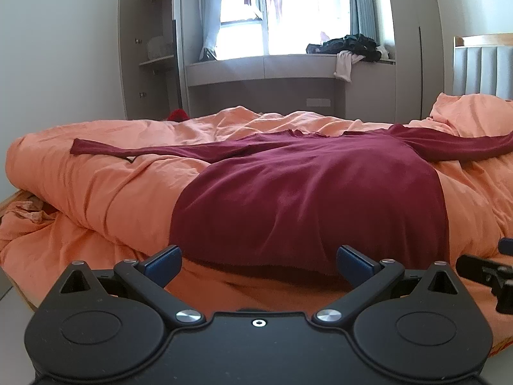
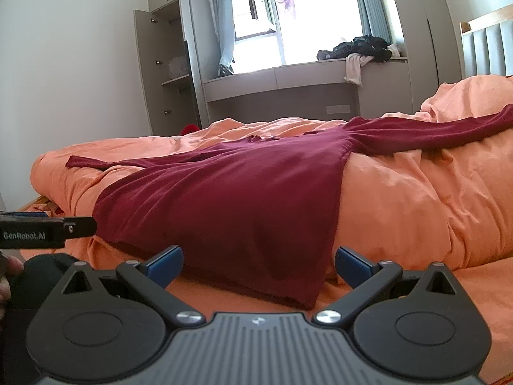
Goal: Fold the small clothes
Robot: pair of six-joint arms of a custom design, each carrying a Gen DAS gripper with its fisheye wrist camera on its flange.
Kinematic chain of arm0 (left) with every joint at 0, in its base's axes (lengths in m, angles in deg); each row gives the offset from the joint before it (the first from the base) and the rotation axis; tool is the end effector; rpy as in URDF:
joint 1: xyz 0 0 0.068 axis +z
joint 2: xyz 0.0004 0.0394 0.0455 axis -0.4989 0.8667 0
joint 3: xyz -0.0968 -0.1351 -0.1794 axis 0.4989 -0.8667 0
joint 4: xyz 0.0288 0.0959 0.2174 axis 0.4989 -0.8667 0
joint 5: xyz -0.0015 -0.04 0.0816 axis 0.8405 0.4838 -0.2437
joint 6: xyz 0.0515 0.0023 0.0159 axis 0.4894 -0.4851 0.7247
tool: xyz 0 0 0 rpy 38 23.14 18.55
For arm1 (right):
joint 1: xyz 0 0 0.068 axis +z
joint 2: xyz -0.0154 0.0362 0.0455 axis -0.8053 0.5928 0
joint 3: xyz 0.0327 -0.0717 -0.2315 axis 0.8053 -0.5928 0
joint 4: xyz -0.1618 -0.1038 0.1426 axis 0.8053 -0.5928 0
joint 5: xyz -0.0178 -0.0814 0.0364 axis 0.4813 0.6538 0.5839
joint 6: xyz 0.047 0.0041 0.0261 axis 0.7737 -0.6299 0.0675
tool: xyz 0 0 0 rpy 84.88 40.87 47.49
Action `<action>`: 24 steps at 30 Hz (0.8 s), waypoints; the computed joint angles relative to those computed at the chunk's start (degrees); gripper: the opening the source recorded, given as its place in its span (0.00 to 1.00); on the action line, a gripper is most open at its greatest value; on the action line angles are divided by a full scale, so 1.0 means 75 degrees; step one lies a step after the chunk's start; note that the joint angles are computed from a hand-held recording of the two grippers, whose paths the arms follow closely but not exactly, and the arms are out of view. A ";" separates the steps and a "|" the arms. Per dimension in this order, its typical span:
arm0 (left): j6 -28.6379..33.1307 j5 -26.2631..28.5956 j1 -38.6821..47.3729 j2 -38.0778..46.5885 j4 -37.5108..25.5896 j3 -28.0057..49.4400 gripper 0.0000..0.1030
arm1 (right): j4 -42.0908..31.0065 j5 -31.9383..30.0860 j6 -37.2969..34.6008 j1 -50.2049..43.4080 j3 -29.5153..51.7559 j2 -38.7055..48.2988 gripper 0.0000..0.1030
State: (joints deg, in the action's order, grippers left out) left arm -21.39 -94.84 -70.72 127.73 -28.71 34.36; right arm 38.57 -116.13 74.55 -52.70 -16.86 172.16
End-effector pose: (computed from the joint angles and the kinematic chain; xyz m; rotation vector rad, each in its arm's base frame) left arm 0.2074 -0.1414 0.1887 -0.3073 2.0066 0.2898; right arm 0.2759 0.0227 0.1354 -0.3981 1.9336 0.5230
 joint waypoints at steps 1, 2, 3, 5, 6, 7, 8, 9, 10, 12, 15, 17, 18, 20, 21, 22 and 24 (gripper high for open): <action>0.0122 0.0116 0.0101 0.0078 0.0059 0.0115 1.00 | 0.0002 0.0003 0.0019 -0.0019 0.0141 0.0132 1.00; 0.0314 0.0253 0.0241 0.0122 0.0109 0.0224 1.00 | -0.0008 0.0028 0.0049 -0.0033 0.0304 0.0269 1.00; 0.0543 0.0366 0.0392 0.0184 0.0166 0.0348 1.00 | -0.0046 0.0064 0.0079 -0.0048 0.0469 0.0387 1.00; 0.0979 0.0457 0.0637 0.0383 0.0239 0.0664 1.00 | -0.0229 0.0170 0.0122 -0.0071 0.0858 0.0598 1.00; 0.1267 0.0499 0.0785 0.0497 0.0330 0.0833 1.00 | -0.0309 0.0257 0.0135 -0.0074 0.1051 0.0713 1.00; 0.1495 0.0516 0.0896 0.0626 0.0399 0.1004 1.00 | -0.0384 0.0347 0.0151 -0.0080 0.1260 0.0841 1.00; 0.1742 0.0557 0.1033 0.0770 0.0468 0.1204 1.00 | -0.0447 0.0404 0.0158 -0.0103 0.1464 0.0971 1.00; 0.2023 0.0631 0.1194 0.0918 0.0566 0.1411 1.00 | -0.0515 0.0438 0.0147 -0.0141 0.1672 0.1107 1.00; 0.2233 0.0699 0.1322 0.1081 0.0612 0.1640 1.00 | -0.0532 0.0486 0.0138 -0.0163 0.1835 0.1234 1.00; 0.2637 0.0903 0.1621 0.1429 0.0721 0.2132 1.00 | -0.0595 0.0602 0.0107 -0.0202 0.2229 0.1543 1.00; 0.2991 0.1299 0.1997 0.2037 0.0740 0.2956 1.00 | -0.0759 0.0772 0.0007 -0.0239 0.2916 0.2077 1.00; 0.3191 0.1573 0.2248 0.2493 0.0740 0.3519 1.00 | -0.0799 0.0877 -0.0020 -0.0275 0.3362 0.2452 1.00; 0.3265 0.1666 0.2339 0.2745 0.0695 0.3841 1.00 | -0.0881 0.0901 -0.0047 -0.0309 0.3627 0.2648 1.00; 0.3425 0.1836 0.2515 0.3275 0.0725 0.4443 1.00 | -0.1122 0.1023 -0.0078 -0.0341 0.4207 0.3029 1.00; 0.3508 0.1914 0.2594 0.3565 0.0741 0.4777 1.00 | -0.1226 0.1090 -0.0087 -0.0355 0.4486 0.3207 1.00; 0.3547 0.1969 0.2647 0.3823 0.0744 0.5060 1.00 | -0.1305 0.1147 -0.0087 -0.0370 0.4754 0.3380 1.00; 0.3602 0.2099 0.2759 0.4381 0.0633 0.5716 1.00 | -0.1441 0.1269 -0.0066 -0.0386 0.5293 0.3728 1.00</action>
State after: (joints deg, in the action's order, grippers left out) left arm 5.63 -79.10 -50.03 160.59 -23.96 77.24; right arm 27.76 -106.61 74.06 -55.60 22.84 200.12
